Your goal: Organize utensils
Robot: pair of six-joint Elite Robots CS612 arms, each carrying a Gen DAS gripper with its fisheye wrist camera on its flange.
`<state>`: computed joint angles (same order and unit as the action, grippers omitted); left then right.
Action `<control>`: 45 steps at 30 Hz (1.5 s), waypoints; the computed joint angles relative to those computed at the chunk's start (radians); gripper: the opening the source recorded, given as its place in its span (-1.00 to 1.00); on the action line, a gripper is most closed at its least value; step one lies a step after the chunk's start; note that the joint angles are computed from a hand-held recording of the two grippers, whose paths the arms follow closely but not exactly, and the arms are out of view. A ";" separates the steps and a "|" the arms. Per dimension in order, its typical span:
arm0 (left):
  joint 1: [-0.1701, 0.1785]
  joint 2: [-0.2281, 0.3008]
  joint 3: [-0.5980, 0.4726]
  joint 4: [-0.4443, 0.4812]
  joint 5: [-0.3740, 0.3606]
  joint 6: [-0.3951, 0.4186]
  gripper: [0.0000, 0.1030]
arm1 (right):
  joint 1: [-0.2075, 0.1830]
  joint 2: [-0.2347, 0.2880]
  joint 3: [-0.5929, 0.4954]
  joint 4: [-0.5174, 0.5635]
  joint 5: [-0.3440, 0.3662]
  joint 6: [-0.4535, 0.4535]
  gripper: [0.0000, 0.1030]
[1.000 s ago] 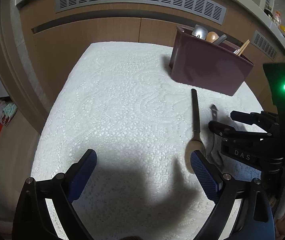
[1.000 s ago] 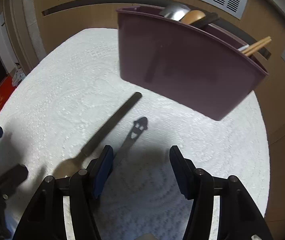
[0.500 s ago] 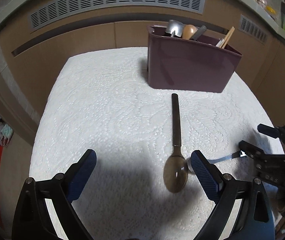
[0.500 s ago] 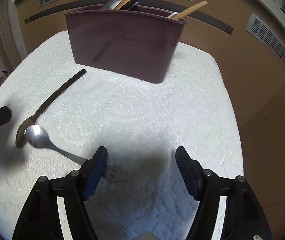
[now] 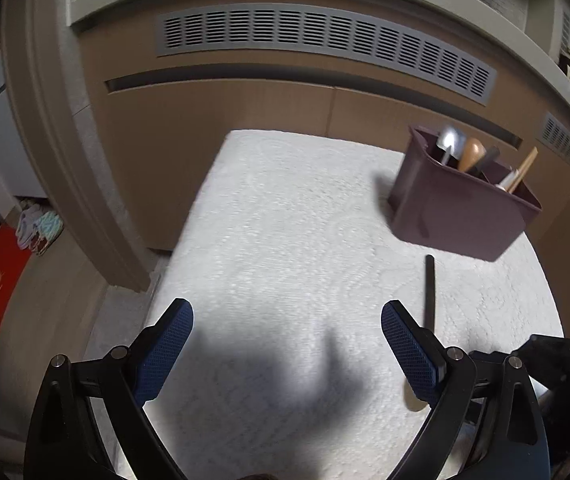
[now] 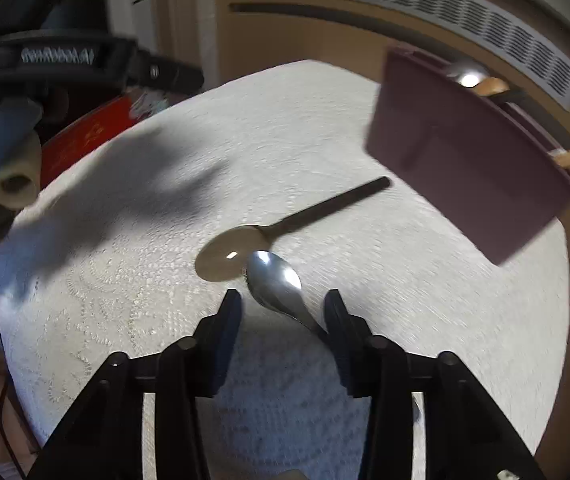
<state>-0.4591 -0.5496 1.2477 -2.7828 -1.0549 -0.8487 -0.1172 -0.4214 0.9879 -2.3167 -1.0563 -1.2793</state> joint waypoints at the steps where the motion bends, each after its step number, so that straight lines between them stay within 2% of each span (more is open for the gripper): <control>1: 0.001 -0.005 0.013 -0.012 -0.001 -0.008 0.85 | 0.003 0.008 -0.018 0.023 0.002 -0.008 -0.25; 3: 0.003 -0.009 0.028 -0.036 -0.015 -0.011 0.85 | 0.008 0.020 -0.052 0.052 -0.009 0.005 -0.21; 5: 0.004 -0.005 0.030 -0.057 -0.034 -0.007 0.85 | 0.011 0.039 -0.090 0.056 -0.024 0.046 -0.27; 7: 0.003 0.006 0.016 -0.062 -0.056 0.011 0.85 | 0.012 0.057 -0.112 -0.007 -0.055 0.132 -0.28; 9: 0.000 0.025 -0.016 -0.049 -0.088 0.047 0.85 | 0.008 0.073 -0.131 -0.064 -0.082 0.211 -0.27; 13: -0.011 0.073 -0.110 0.009 -0.138 0.161 0.85 | -0.014 0.103 -0.182 -0.087 -0.114 0.362 -0.24; 18: -0.019 0.142 -0.244 0.076 -0.166 0.291 0.84 | -0.046 0.106 -0.180 -0.098 -0.109 0.508 0.17; 19: -0.018 0.158 -0.276 0.094 -0.179 0.309 0.81 | -0.051 0.101 -0.167 -0.104 -0.100 0.516 0.17; 20: -0.017 0.170 -0.301 0.110 -0.192 0.319 0.70 | -0.056 0.101 -0.158 -0.114 -0.098 0.517 0.20; 21: -0.014 0.184 -0.332 0.127 -0.215 0.329 0.50 | -0.059 0.091 -0.137 -0.125 -0.098 0.518 0.27; 22: -0.011 0.194 -0.352 0.142 -0.234 0.332 0.40 | -0.061 0.089 -0.131 -0.124 -0.090 0.517 0.32; 24: -0.005 0.214 -0.395 0.177 -0.275 0.332 0.11 | -0.065 0.082 -0.117 -0.116 -0.079 0.510 0.57; 26: 0.003 0.229 -0.430 0.213 -0.314 0.317 -0.02 | -0.064 0.076 -0.102 -0.122 -0.083 0.499 0.74; 27: 0.006 0.237 -0.447 0.236 -0.332 0.310 -0.18 | -0.063 0.084 -0.118 -0.115 -0.092 0.487 0.78; 31: 0.011 0.252 -0.492 0.305 -0.352 0.314 -0.22 | -0.053 0.099 -0.148 -0.090 -0.124 0.460 0.97; 33: 0.016 0.264 -0.532 0.362 -0.399 0.342 -0.07 | -0.053 0.102 -0.153 -0.084 -0.124 0.457 0.98; 34: 0.019 0.273 -0.561 0.403 -0.413 0.346 -0.07 | -0.056 0.099 -0.150 -0.085 -0.121 0.455 0.98; 37: 0.020 0.301 -0.637 0.501 -0.408 0.366 -0.07 | -0.055 0.099 -0.150 -0.085 -0.123 0.457 0.99; 38: 0.017 0.307 -0.652 0.518 -0.392 0.372 -0.13 | -0.054 0.099 -0.153 -0.077 -0.127 0.460 0.99; 40: 0.008 0.308 -0.647 0.502 -0.341 0.382 -0.40 | -0.054 0.100 -0.159 -0.060 -0.137 0.469 1.00; 41: 0.005 0.304 -0.631 0.474 -0.333 0.385 -0.66 | -0.054 0.097 -0.155 -0.059 -0.143 0.466 1.00; 42: 0.003 0.298 -0.612 0.444 -0.329 0.382 -0.75 | -0.054 0.095 -0.152 -0.055 -0.148 0.457 1.00; 45: -0.002 0.262 -0.519 0.330 -0.329 0.346 -0.75 | -0.057 0.088 -0.142 -0.048 -0.135 0.396 0.99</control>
<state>-0.4616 -0.2873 0.7290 -2.4532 -1.3838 -0.5023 -0.1745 -0.3338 0.8460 -2.3646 -1.1914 -0.8829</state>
